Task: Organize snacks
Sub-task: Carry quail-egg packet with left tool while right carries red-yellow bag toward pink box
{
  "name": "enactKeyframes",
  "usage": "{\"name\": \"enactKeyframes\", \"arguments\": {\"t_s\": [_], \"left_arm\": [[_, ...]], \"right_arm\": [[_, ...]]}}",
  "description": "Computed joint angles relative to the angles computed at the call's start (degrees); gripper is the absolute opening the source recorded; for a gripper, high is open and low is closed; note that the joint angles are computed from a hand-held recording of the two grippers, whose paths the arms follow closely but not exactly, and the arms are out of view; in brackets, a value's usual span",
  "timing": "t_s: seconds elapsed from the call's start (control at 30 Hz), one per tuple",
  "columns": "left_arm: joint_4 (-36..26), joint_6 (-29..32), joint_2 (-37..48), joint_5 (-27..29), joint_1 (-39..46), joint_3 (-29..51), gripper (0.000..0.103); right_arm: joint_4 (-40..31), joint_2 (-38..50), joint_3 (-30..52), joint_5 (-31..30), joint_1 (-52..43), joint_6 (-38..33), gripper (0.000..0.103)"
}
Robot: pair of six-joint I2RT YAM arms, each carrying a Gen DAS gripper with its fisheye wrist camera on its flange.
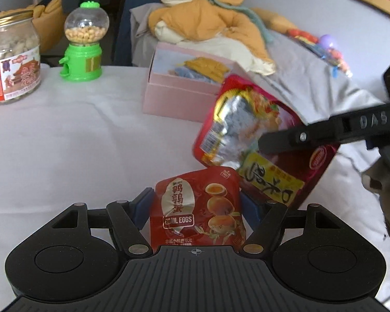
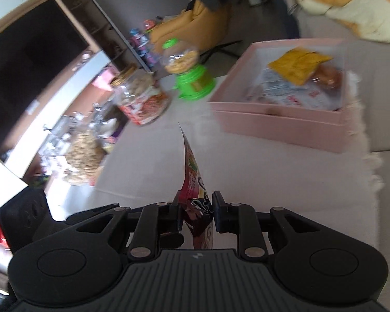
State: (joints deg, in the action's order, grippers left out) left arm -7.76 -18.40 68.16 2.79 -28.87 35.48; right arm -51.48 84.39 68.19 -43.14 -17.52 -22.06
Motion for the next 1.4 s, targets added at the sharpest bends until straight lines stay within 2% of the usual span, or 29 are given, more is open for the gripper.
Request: {"name": "enactKeyframes", "arguments": {"t_s": [0.13,0.37,0.57,0.8,0.97,1.03,1.07,1.13,1.17,1.2,1.23,1.33,1.4], "left_arm": [[-1.75,-1.51,-0.34,-5.66,-2.92,-0.24,0.076],[-5.81,-1.94,-2.68,-9.12,-2.35,0.04,0.076],[-7.05,-0.26,-2.89,-10.02,-4.72,3.89,0.076],[-3.41,8.23,3.08,-14.34,-4.82,19.53,0.076],[0.06,5.55,14.04,-8.25,-0.45,34.38,0.078],[3.81,4.86,20.29,-5.48,1.44,39.25,0.079],[3.54,7.74,25.79,-4.81,2.15,43.43,0.078],[-9.43,8.80,35.23,-5.55,2.65,55.36,0.077],[-11.75,6.83,37.56,-4.24,3.26,57.37,0.077],[-11.09,5.46,37.94,-1.96,3.94,56.49,0.077],[-7.08,4.61,36.92,-0.62,4.43,52.81,0.078],[-0.04,3.37,34.23,-0.89,5.28,44.85,0.075],[3.98,3.29,32.66,1.36,6.73,40.41,0.075]], "right_arm": [[8.13,-2.43,-6.08,7.81,2.29,0.36,0.022],[18.12,0.54,-11.12,11.41,7.08,1.80,0.022],[10.04,-0.83,-7.92,6.46,2.50,-4.06,0.022],[3.85,-3.97,-3.51,1.70,-4.41,-7.40,0.021],[0.20,-3.43,-0.79,-1.49,-8.60,-10.30,0.021],[-0.09,-3.33,-0.16,-1.48,-9.37,-10.66,0.021],[0.18,-3.25,-0.03,-1.38,-9.73,-10.81,0.021],[0.35,-2.55,0.32,-1.31,-10.26,-10.97,0.021],[0.48,-2.01,0.53,-1.16,-10.45,-10.71,0.021],[0.51,-1.62,0.51,-1.14,-10.82,-10.69,0.021],[0.41,-1.14,0.56,-1.27,-11.24,-10.88,0.021],[-0.05,0.62,0.79,-0.58,-11.94,-11.55,0.021],[0.49,1.53,0.68,0.98,-11.30,-10.49,0.021]]}}
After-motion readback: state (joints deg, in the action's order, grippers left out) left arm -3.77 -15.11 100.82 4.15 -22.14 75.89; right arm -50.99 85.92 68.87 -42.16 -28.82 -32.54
